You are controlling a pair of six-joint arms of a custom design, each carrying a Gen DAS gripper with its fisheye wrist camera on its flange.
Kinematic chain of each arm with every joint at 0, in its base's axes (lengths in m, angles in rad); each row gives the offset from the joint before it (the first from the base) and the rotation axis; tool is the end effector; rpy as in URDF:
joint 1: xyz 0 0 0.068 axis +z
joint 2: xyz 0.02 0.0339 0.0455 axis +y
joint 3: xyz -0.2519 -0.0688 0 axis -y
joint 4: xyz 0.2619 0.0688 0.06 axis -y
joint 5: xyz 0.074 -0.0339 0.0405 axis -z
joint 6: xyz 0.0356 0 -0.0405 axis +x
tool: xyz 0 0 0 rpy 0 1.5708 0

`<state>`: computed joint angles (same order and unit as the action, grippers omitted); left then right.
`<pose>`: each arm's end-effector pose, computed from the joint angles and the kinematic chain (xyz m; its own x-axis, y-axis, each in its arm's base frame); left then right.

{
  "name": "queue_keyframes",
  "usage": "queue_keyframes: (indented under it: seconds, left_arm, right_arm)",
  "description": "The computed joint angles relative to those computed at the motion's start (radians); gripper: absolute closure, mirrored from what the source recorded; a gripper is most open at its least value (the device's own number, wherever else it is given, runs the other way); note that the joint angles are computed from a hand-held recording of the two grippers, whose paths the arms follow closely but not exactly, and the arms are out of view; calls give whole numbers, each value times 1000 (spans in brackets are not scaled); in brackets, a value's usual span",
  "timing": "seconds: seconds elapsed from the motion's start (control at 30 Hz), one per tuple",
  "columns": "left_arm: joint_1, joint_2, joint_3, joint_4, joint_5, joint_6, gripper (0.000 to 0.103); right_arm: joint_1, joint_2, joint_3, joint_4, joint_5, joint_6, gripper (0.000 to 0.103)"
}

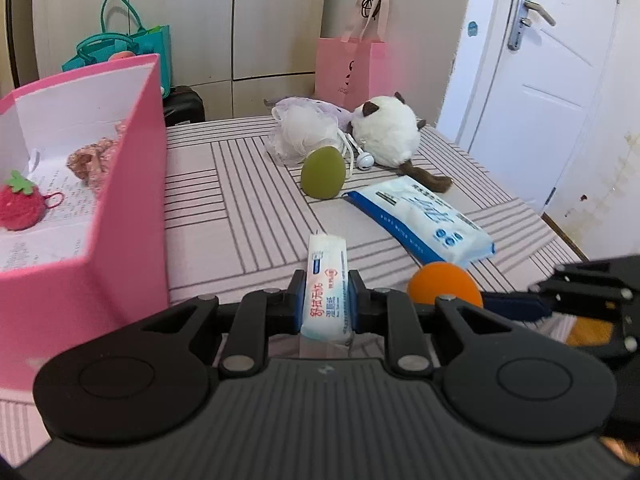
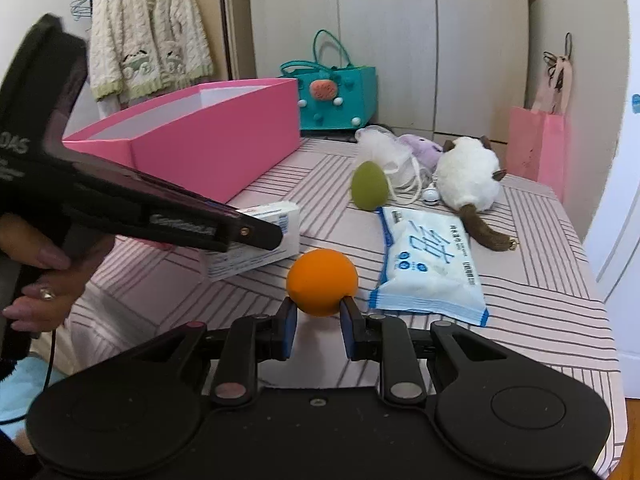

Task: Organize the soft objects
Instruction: 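Lift the tube and orange ball and carry both over the pink box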

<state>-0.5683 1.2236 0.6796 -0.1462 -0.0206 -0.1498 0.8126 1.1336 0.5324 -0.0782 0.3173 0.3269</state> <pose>0.2313 -0.1468 0.1964 -0.6089 0.2118 -0.7644 0.4387 0.8928 -0.1021 0.1780 0.1718 0.1753 -0.5771 -0.1657 -0.7997 -0.3565 0.9321 0.0641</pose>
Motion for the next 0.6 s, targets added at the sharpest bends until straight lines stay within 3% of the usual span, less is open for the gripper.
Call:
queue_keyframes:
  seconds: [0.17, 0.27, 0.6]
  left_arm:
    - [7, -148, -48, -111, -2, 29, 84]
    - [44, -193, -51, -186, 50, 34, 84]
    - [69, -95, 0, -235, 87, 61, 84]
  right_arm:
    - [12, -17, 30, -70, -45, 0, 76]
    - [15, -19, 46, -100, -70, 0, 76]
    - [30, -7, 64, -114, -51, -7, 76]
